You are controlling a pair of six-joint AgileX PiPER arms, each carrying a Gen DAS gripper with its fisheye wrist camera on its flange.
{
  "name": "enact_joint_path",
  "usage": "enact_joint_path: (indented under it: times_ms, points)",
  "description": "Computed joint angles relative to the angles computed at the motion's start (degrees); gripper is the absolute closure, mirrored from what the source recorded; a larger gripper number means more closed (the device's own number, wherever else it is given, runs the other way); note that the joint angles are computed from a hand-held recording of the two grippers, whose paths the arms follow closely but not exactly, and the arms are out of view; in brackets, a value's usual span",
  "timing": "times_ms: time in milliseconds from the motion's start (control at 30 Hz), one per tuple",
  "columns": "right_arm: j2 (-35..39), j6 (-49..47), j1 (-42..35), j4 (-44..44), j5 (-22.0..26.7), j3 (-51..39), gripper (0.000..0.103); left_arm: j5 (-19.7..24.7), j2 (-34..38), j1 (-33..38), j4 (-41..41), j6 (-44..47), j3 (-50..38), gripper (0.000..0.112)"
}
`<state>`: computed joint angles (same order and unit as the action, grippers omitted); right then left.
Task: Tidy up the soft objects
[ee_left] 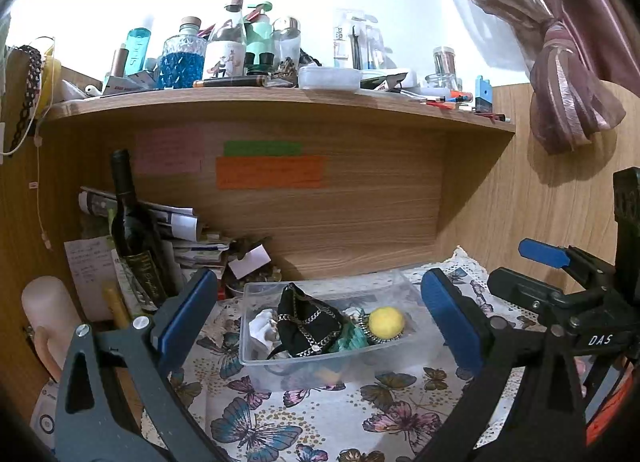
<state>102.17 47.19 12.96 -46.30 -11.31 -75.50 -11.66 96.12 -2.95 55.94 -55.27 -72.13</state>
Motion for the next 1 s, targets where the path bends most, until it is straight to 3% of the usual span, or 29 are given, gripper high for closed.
enact_joint_path:
  times_ms: [1000]
  points:
    - [-0.69, -3.31, 1.07, 3.31, 0.68, 0.11, 0.000, 0.51, 0.36, -0.86, -2.61, 2.36, -0.16, 0.009]
